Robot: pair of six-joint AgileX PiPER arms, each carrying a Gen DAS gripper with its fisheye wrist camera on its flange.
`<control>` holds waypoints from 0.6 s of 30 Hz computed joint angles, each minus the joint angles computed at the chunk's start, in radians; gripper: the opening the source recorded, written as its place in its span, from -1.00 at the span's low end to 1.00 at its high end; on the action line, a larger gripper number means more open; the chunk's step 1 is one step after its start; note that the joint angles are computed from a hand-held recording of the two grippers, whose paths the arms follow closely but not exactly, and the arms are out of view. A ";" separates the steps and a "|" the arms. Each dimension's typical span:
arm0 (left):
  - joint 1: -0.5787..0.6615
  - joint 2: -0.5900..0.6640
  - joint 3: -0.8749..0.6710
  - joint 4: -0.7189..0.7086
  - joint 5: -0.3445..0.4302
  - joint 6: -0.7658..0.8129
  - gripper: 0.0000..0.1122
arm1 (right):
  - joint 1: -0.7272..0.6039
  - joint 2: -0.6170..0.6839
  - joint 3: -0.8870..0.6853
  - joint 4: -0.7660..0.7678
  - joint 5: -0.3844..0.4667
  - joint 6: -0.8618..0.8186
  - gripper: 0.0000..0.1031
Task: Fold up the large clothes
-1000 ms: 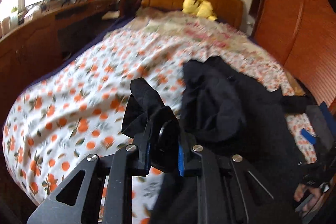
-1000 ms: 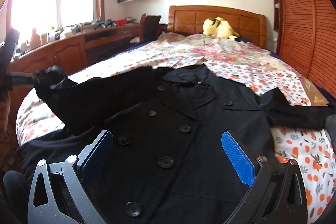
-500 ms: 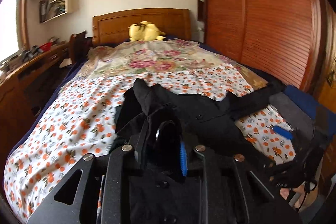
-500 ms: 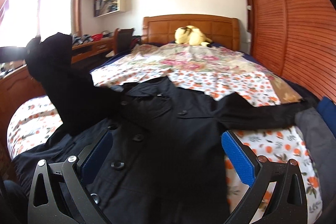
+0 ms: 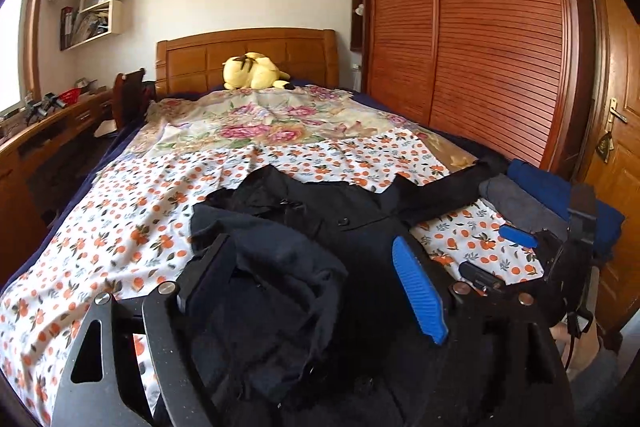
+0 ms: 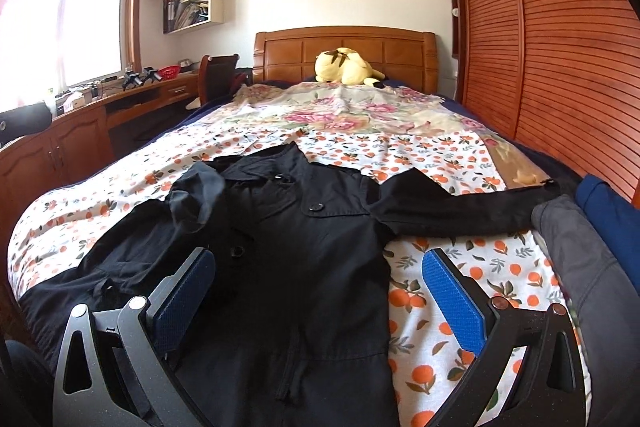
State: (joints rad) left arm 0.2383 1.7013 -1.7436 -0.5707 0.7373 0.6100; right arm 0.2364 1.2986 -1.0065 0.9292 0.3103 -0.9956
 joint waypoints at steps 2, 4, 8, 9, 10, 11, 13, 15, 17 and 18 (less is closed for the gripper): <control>0.017 -0.019 0.047 -0.013 -0.022 0.025 0.45 | -0.008 0.012 -0.006 0.054 0.021 -0.058 1.00; 0.041 -0.030 0.093 -0.030 -0.044 0.058 0.45 | -0.004 0.028 -0.014 0.070 0.040 -0.079 1.00; 0.081 -0.020 0.146 -0.076 -0.078 0.129 0.45 | -0.018 0.089 -0.055 0.111 0.087 -0.118 1.00; 0.093 -0.006 0.150 -0.090 -0.084 0.145 0.45 | -0.024 0.123 -0.088 0.113 0.103 -0.117 1.00; 0.101 0.003 0.154 -0.102 -0.087 0.157 0.45 | -0.018 0.136 -0.101 0.096 0.109 -0.095 1.00; 0.111 0.017 0.153 -0.115 -0.089 0.168 0.45 | -0.015 0.149 -0.118 0.078 0.118 -0.072 1.00; 0.131 0.055 0.143 -0.146 -0.087 0.193 0.45 | -0.004 0.173 -0.145 0.061 0.132 -0.042 1.00; 0.144 0.082 0.143 -0.171 -0.099 0.224 0.45 | 0.011 0.195 -0.172 0.041 0.144 -0.009 1.00; 0.148 0.113 0.132 -0.176 -0.117 0.236 0.45 | 0.025 0.214 -0.188 0.046 0.155 -0.004 1.00; 0.153 0.134 0.120 -0.181 -0.119 0.242 0.45 | 0.032 0.224 -0.198 0.038 0.160 0.007 0.98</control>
State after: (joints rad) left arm 0.3911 1.8351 -1.6233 -0.7522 0.6180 0.8518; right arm 0.2681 1.5227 -1.2041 0.9673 0.4700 -0.9888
